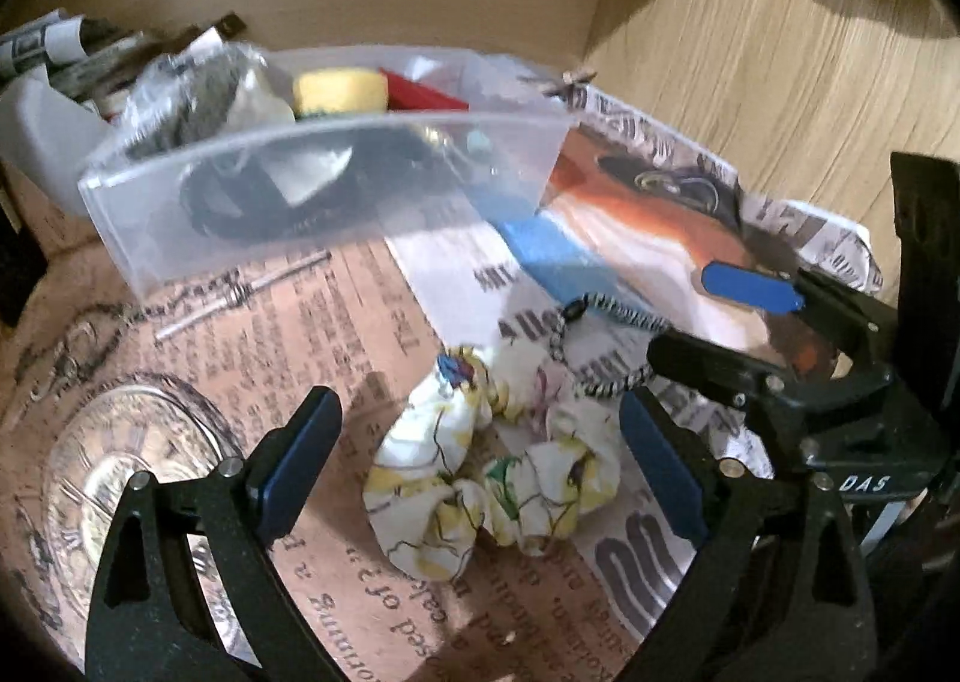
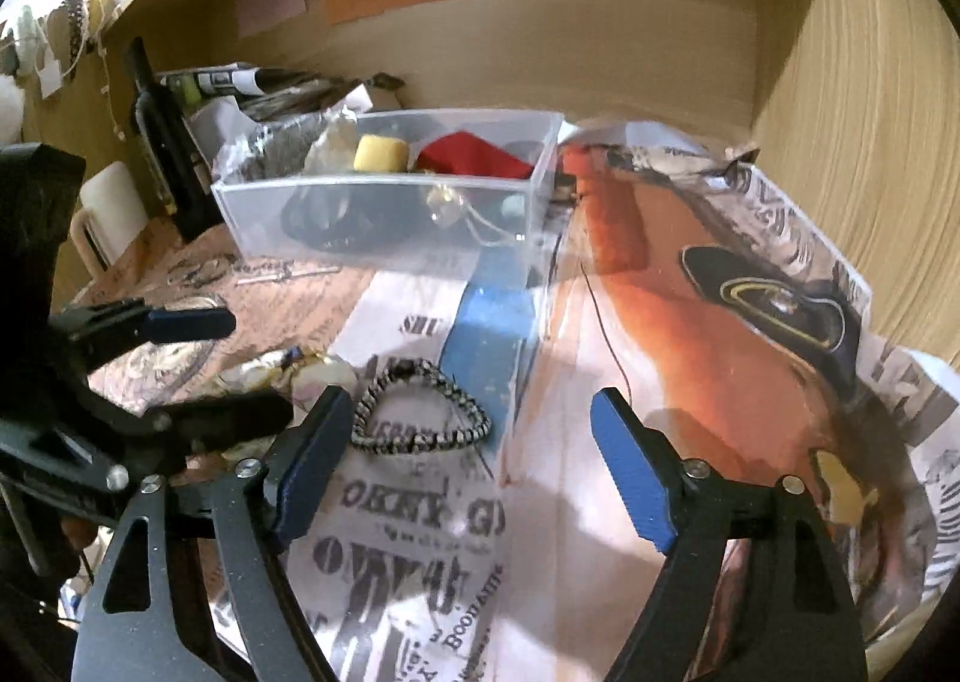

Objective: Organize soft objects
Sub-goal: 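Grasp the floral cloth with the left tool while the right tool grasps the braided bracelet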

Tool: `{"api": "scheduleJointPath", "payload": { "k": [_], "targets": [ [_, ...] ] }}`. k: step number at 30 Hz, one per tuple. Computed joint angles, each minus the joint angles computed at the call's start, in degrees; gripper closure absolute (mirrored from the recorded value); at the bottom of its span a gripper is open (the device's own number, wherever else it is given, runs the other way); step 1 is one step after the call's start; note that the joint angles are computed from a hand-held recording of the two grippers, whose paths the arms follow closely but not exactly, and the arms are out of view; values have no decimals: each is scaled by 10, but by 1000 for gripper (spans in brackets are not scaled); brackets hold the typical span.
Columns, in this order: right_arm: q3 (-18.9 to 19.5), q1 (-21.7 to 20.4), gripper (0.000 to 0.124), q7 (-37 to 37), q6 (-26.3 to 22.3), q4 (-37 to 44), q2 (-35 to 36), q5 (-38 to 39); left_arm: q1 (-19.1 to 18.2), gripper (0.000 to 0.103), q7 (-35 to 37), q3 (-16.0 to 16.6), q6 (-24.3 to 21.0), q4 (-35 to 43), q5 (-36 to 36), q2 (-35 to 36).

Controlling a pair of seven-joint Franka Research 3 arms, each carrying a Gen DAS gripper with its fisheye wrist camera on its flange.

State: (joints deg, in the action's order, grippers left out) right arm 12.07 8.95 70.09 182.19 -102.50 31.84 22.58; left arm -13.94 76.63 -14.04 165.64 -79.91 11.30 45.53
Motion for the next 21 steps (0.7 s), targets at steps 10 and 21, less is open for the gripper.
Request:
{"api": "scheduleJointPath", "payload": {
  "k": [10, 21],
  "targets": [
    [97, -74, 49, -77, -21, 26, 31, 12, -24, 49, -58, 47, 22, -32, 47, -16],
    [20, -4, 108, -70, -54, 62, 46, 25, -5, 78, -47, 32, 41, -42, 49, -25]
  ]
}}
